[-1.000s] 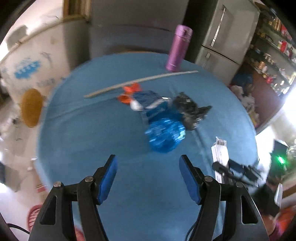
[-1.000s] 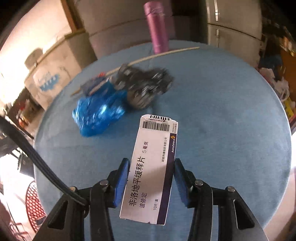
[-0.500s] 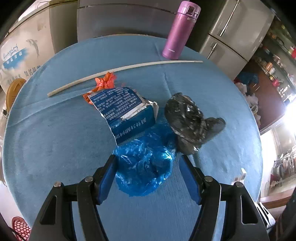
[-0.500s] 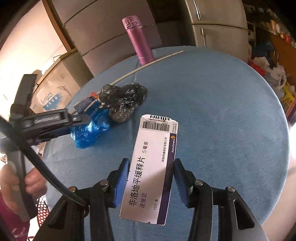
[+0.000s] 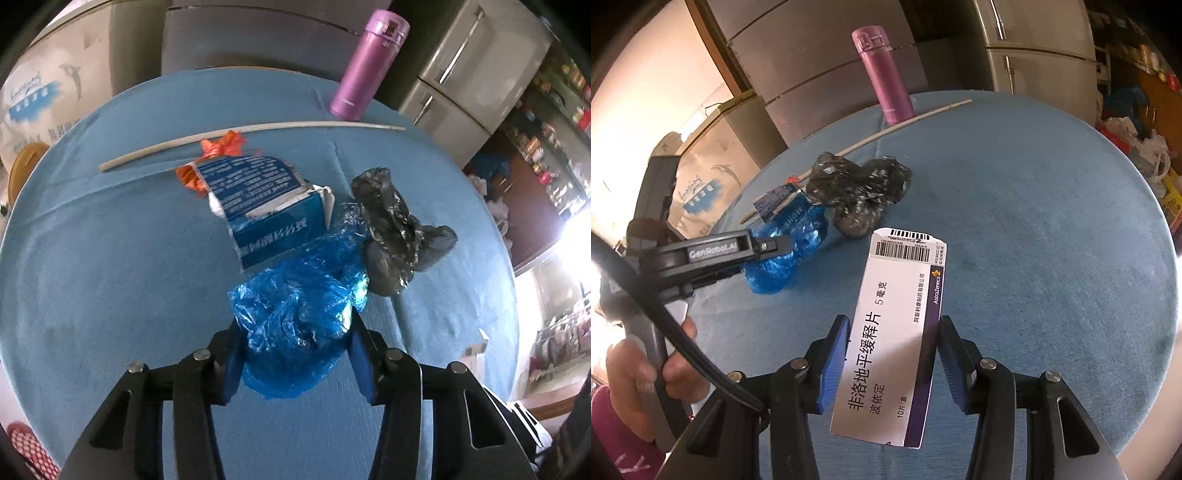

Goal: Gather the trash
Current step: 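Lift the white box with the right tool while the left tool grasps the blue bag, then carry the blue bag and white box over the red basket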

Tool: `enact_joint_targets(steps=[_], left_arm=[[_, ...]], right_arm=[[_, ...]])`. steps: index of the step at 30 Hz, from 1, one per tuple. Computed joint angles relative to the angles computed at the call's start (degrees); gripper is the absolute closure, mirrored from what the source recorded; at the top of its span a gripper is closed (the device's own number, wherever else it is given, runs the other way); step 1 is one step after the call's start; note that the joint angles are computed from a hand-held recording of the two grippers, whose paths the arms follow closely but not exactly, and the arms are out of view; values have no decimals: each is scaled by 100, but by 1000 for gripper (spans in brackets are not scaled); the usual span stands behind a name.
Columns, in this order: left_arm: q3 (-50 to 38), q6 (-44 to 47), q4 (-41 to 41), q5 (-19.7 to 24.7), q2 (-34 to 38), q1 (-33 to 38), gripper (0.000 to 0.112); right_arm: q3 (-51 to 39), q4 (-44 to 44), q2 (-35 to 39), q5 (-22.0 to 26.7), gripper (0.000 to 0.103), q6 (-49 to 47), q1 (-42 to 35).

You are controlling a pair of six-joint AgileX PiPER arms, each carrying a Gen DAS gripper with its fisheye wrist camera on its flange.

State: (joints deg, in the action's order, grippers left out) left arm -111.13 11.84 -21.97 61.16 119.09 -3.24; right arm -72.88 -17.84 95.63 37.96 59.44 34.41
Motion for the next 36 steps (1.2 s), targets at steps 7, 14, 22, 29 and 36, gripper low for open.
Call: enact_joint_targets(steps=[7,14,22,29,36], left_arm=[[1470,128,-144,-430,-1354,400,61],[2523,638,-573,-278,-2668,1288,61],[3316,1301,-715,-47,-3637,2449,61],[3749,1708,-578,23,-3917,3430,61],[4033,1964,-182,-168,-3910,4247,61]], right_arm=[[-320,-118,132,46,52,-45,268],[-707,-50,311,141,52,-242,582],[-1148,-23,477,203,52,-525,1005],[-1655,325,794,232,52,-1014,1260],[-2634,1087,1420,486,52,-2014,1489]])
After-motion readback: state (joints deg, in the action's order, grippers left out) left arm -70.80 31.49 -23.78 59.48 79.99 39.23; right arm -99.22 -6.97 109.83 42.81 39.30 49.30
